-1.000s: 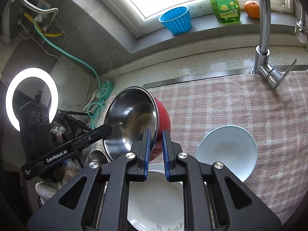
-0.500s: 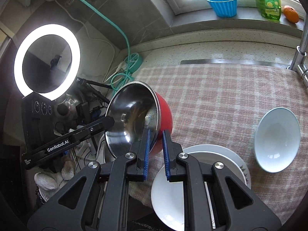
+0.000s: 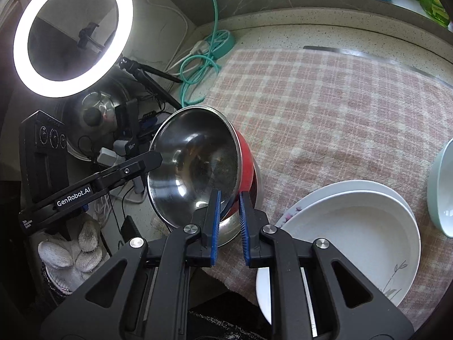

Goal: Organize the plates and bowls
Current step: 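Carry the red bowl over the large steel bowl and lower it inside, then open both grippers and withdraw from the nested bowls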

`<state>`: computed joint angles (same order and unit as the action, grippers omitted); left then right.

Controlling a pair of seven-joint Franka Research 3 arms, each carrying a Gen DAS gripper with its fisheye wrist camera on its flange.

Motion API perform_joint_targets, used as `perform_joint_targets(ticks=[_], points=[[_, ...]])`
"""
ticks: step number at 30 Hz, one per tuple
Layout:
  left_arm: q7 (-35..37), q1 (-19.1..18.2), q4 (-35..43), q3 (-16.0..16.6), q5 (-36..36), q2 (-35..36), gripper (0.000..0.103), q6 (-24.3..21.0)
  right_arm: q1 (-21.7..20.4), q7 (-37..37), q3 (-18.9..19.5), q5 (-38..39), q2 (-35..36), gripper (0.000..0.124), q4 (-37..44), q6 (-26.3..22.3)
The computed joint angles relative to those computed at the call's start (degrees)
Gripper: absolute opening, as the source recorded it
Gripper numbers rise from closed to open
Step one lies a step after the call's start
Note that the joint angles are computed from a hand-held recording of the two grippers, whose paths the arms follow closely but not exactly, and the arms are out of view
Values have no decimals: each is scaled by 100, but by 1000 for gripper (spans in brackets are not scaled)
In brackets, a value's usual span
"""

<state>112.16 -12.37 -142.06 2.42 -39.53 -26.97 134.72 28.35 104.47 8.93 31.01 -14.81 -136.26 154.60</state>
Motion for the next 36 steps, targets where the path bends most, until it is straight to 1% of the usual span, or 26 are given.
perform_joint_targets(ticks=[8,23,36], points=[[-89,121,-186,5,236,-71,10,-27,69,85,79,-10,353,13,161,-94],[-151,171,-294,-3,586,-23,10,-31,51,318,132,-325,658,15,384,-222],[-225,167,-259,-106,777,123,10,2,-28,608,153,-861,835,16,546,-350]])
